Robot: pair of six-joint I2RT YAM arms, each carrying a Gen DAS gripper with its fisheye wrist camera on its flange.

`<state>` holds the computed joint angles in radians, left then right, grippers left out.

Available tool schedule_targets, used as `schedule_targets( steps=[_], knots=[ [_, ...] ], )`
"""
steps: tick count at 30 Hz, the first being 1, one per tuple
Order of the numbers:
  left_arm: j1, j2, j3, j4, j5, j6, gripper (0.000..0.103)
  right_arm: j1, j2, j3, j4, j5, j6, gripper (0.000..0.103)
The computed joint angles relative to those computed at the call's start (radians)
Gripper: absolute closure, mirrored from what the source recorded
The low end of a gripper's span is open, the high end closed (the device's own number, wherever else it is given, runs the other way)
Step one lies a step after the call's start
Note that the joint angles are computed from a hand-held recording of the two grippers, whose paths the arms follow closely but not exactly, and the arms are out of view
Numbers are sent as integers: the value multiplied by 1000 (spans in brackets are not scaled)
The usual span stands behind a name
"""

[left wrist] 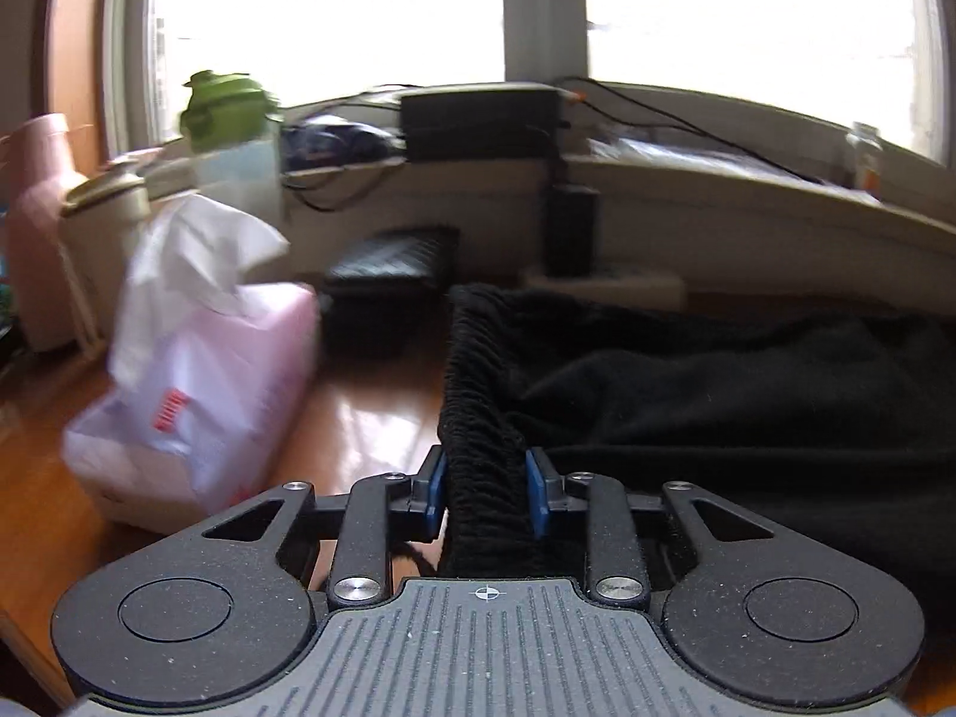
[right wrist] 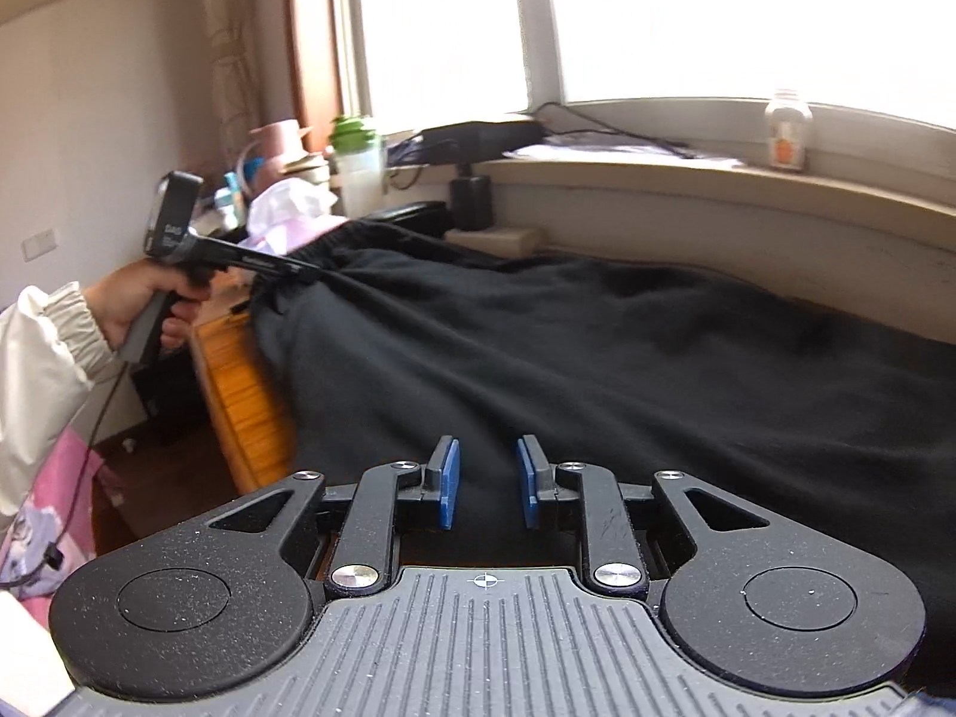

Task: Fold clothes

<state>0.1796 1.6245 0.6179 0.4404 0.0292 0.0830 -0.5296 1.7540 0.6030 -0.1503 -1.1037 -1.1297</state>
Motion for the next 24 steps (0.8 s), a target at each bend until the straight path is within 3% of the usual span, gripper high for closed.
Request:
schedule_targets(
  steps=[2, 4, 5, 6, 11, 16, 24],
  knots=[
    [-16, -10, 14, -29, -44, 24, 67, -29, 13, 16, -31, -3, -33, 78],
    [-46, -44, -13, -6, -107, 32, 48, -56, 27, 37, -63, -6, -62, 70],
    [-64, -65, -32, 19, -139, 27, 29, -67, 33, 45, -70, -7, -69, 67],
    [-77, -88, -47, 38, -146, 16, 22, -77, 40, 54, -72, -8, -69, 67],
    [-200, -127, -27, 12, -151, 18, 18, -99, 60, 73, -6, 9, -14, 63],
    [-393, -69, 33, 8, -163, 11, 11, -149, 99, 123, -54, 12, -48, 56],
    [-737, 34, 33, 74, -249, -57, 10, -215, 128, 172, -247, 35, -334, 49]
  ],
)
